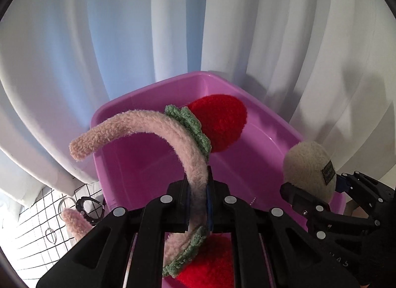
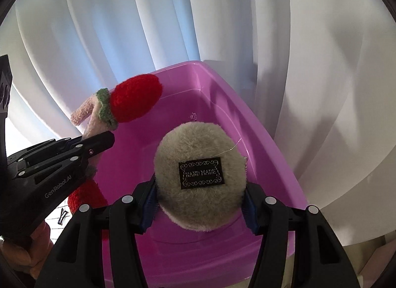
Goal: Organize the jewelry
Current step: 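Open both tools to drop the headband and pom-pom into the tub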
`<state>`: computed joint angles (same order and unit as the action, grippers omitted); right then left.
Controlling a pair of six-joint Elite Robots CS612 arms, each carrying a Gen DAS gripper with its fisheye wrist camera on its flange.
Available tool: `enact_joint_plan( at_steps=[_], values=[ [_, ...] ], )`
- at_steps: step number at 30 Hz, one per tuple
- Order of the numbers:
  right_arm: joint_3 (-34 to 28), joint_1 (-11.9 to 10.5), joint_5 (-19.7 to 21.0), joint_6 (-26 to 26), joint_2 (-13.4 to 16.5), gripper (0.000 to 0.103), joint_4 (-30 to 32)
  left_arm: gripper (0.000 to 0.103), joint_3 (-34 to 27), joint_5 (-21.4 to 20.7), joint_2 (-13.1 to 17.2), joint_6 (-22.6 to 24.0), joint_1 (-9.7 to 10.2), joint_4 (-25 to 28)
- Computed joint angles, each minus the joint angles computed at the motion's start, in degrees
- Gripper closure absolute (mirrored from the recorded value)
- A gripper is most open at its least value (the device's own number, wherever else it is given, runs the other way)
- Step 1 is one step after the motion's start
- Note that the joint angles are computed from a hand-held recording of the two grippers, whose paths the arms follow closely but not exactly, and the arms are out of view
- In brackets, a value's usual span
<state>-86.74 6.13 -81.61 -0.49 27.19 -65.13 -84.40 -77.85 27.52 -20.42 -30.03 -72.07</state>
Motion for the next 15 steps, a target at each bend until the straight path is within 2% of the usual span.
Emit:
enact_joint_plan(
  at_steps=[8, 10, 11, 12, 14, 15],
  values=[
    [2.8, 0.18, -0.17, -1.65, -0.43, 0.048, 1.1, 0.084, 2.2, 0.3, -0.44, -1.37, 0.28, 1.66],
    [3.99, 0.17, 0.1, -1.5, -0.81, 0.045, 1.36, 0.056, 2.15, 1.45, -0.46, -1.82, 0.19, 1.55],
    [4.17, 0.15, 0.28, -1.4, -0.9, 0.042, 1.58, 0.032, 1.82, 1.99, -0.31, -1.95, 0.13, 0.96],
    [4.05, 0.17, 0.13, -1.25, -0.77, 0.04, 1.39, 0.031, 1.33, 1.92, -0.06, -1.34, 0.04, -0.2],
    [4.06, 0.27, -0.41, -0.9, -0.65, 0.036, 0.57, 0.028, 0.95, 4.44, -0.06, 0.11, -0.59, -0.33],
    [4.06, 0.32, -0.56, -0.77, -0.63, 0.036, 0.31, 0.017, 0.87, 6.07, -0.07, 0.62, -0.9, -0.22]
  ],
)
